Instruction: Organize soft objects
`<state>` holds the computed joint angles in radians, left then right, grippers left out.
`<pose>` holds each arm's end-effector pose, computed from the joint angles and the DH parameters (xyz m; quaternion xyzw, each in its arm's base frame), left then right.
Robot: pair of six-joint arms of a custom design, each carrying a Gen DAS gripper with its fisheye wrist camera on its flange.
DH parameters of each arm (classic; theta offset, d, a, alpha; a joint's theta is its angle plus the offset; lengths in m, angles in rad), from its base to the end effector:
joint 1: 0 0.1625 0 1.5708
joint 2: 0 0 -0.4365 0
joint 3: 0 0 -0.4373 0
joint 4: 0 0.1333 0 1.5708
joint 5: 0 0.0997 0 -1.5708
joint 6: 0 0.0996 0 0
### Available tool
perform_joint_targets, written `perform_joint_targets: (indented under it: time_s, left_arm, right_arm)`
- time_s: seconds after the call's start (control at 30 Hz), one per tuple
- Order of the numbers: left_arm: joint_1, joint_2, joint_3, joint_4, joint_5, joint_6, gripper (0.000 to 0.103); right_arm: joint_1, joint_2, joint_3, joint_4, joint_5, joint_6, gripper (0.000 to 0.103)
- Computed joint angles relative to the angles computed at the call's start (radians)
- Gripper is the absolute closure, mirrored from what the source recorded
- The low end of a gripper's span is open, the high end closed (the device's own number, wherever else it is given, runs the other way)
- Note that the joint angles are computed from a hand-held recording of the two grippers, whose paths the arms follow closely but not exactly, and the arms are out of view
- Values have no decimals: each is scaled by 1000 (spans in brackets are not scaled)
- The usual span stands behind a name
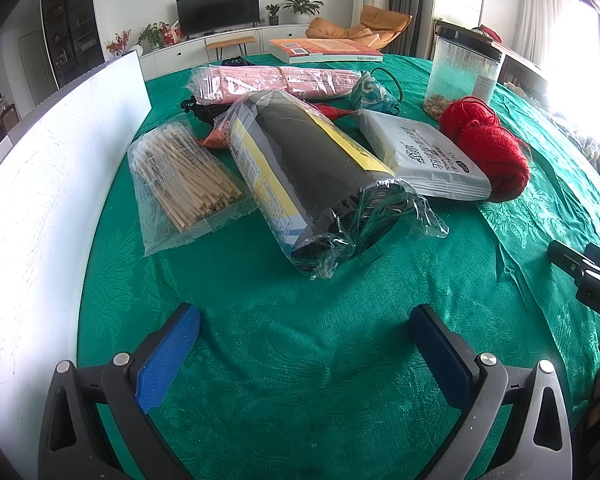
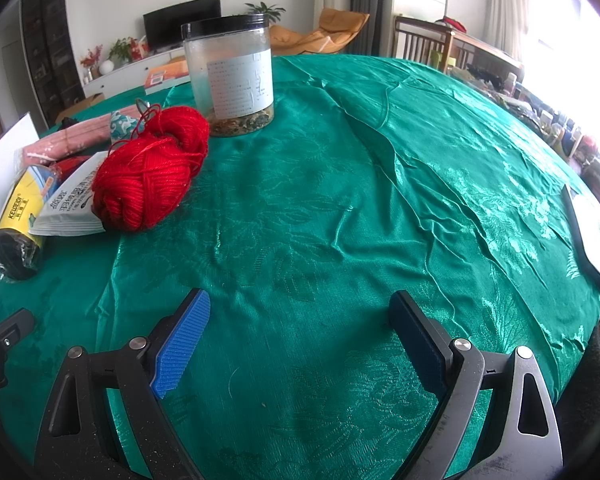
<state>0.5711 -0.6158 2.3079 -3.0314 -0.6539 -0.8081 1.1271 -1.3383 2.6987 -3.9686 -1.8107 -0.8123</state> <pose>-0.2104 -0.3876 -0.1013 0.1361 0.8818 -0.2813 0.3533 -0.0409 -0.3414 0.1963 0.0997 -0.8585 0.3372 0.3733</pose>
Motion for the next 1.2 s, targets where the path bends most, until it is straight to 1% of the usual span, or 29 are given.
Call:
perform_joint_targets:
  time_s: [0.23, 0.27, 0.3, 0.33, 0.37, 0.47, 0.5, 0.53, 0.57, 0.63, 0.67, 0.7, 0.73, 0.77, 0.8, 0.83, 0.87, 0.9, 0.93, 0.97, 1.03, 1.07, 1.13, 1.2]
  left_arm:
    - [0, 0, 0, 1, 0, 0, 0]
    - [0, 0, 0, 1, 0, 0, 0]
    - [0, 0, -1, 1, 0, 0, 0]
    - [0, 0, -1, 0, 0, 0, 0]
    - [0, 0, -1, -1, 0, 1, 0]
    - [0, 0, -1, 1, 1, 0, 0]
    - [0, 0, -1, 1, 1, 0, 0]
    - [0, 0, -1, 1, 0, 0, 0]
    - [0, 0, -1, 1, 0, 0, 0]
    - [0, 0, -1, 0, 0, 0, 0]
    - [0, 0, -1, 0, 0, 0, 0]
    - [0, 0, -1, 0, 0, 0, 0]
    - [2, 0, -2, 1, 0, 1, 0]
    - [1, 0, -1, 2, 0, 2, 0]
    - [2, -1, -2, 2, -1, 5, 0]
    - [4, -4, -2, 2, -6, 13, 0]
    - [9, -15, -1, 11, -25, 29, 0]
    - [13, -30, 3, 16, -45, 31, 1]
    - [15, -44, 16, -17, -68, 33, 1]
    - [13, -57, 35, -78, -84, 33, 1]
    - [12, -76, 55, -204, -90, 38, 1]
    - [25, -89, 44, -223, -96, 41, 1]
    - [73, -117, -9, -177, -127, 36, 1]
    - [123, -130, -87, -61, -151, 5, 1]
  right_arm:
    - [0, 0, 0, 0, 0, 0, 10]
    - [-3, -5, 1, 7, 4, -2, 10]
    - [-3, -30, 1, 49, 6, -1, 10]
    - [-25, -86, 6, 133, 50, -8, 10]
    - [-63, -163, 15, 238, 136, 7, 10]
    - [-166, -385, 22, 552, 449, 157, 10]
    - [-177, -425, 5, 647, 511, 169, 10]
    - [-161, -424, -19, 705, 530, 168, 10]
    - [-120, -391, -56, 751, 508, 168, 10]
    - [-13, -291, -136, 786, 389, 193, 10]
    - [31, -235, -171, 781, 328, 209, 13]
    - [57, -190, -196, 767, 300, 221, 13]
    - [69, -157, -221, 778, 295, 229, 13]
    - [77, -134, -249, 821, 291, 235, 13]
    - [83, -120, -275, 879, 282, 237, 17]
    - [86, -110, -294, 918, 267, 234, 29]
    - [83, -117, -306, 965, 270, 226, 54]
    - [78, -137, -306, 991, 274, 219, 54]
    - [84, -155, -301, 980, 242, 208, 54]
    - [90, -175, -289, 947, 200, 186, 54]
    - [85, -218, -270, 878, 158, 122, 54]
    - [82, -227, -272, 844, 139, 91, 54]
    - [79, -221, -297, 794, 97, 62, 54]
    - [71, -214, -336, 802, 78, 79, 54]
